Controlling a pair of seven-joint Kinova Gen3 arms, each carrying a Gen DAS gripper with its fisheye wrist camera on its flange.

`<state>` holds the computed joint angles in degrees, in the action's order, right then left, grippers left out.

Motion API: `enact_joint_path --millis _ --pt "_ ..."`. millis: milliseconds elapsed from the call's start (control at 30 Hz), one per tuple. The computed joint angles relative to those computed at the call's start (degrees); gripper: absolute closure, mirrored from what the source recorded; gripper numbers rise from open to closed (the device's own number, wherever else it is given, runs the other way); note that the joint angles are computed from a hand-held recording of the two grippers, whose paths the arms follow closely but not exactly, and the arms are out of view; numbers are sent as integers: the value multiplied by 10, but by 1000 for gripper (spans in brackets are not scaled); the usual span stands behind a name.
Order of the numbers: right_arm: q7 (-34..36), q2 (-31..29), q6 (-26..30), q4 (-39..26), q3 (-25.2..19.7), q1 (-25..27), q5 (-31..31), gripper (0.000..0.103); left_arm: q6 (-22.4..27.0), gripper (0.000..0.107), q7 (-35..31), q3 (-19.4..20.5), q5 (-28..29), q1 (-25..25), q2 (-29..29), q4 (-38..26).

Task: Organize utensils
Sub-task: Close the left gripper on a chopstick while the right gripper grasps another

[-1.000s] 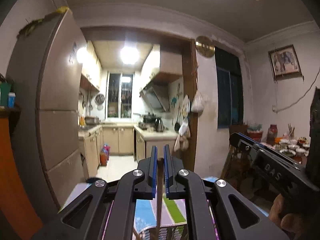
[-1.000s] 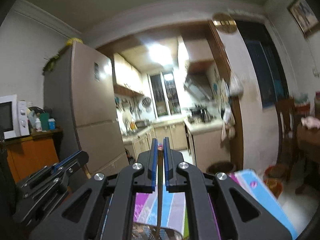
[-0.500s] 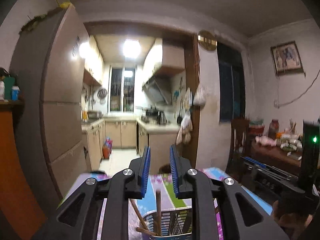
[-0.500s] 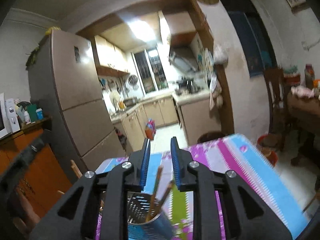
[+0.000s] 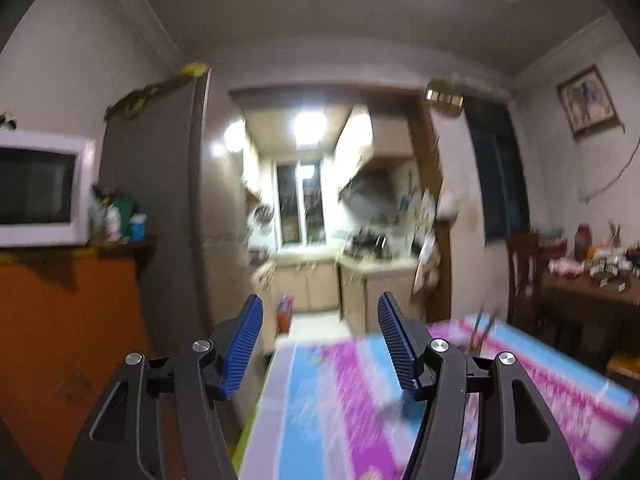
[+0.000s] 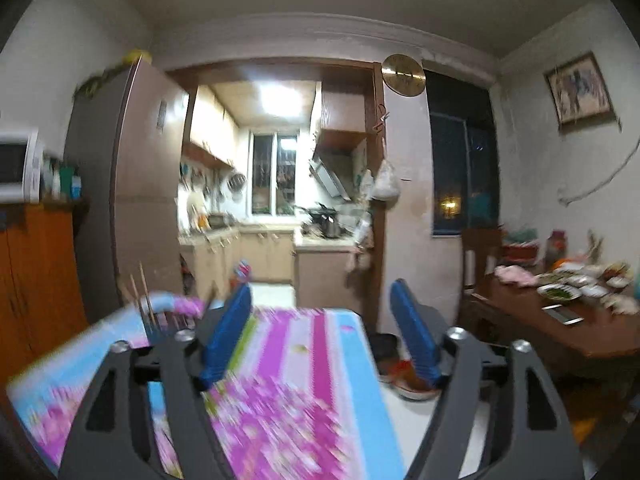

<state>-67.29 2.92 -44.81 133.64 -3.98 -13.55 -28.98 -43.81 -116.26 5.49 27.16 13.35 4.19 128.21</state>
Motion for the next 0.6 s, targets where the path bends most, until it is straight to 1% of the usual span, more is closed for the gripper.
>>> enact_joint_path --millis 33,67,167,200,267,333,367,433,500,533,567,600 --pt "23 -6 -12 22 2 -16 -23 22 0 46 -19 -5 23 7 -8 21" --pt "42 -10 -18 38 -6 -21 -47 21 -9 46 -33 -6 47 14 -10 42" --pt "62 -6 -33 71 -26 -46 -117 21 -25 46 -68 0 117 31 -9 94" --pt "65 -3 -32 73 -29 -56 -138 21 -21 46 -76 3 140 37 -7 106" --pt "46 8 -15 86 -42 -63 -154 21 -3 46 -72 22 176 36 -1 127" --pt "30 27 -18 98 -50 -88 -174 21 -17 46 -80 29 221 67 30 144" --pt "14 47 -18 102 -53 -100 -174 21 -29 46 -77 23 233 92 48 152" --pt "3 78 -32 106 -54 -132 -186 21 -34 46 -59 22 230 116 78 157" --pt "-6 111 -51 110 -50 -170 -202 21 -48 46 -14 40 200 117 115 171" --pt "-17 127 -49 108 -53 -181 -199 21 -59 47 9 42 186 126 135 177" --pt "-37 143 -45 107 -59 -184 -187 22 -72 49 23 34 181 145 151 179" --pt "-51 150 -46 110 -55 -191 -177 25 -93 50 30 27 185 168 174 179"
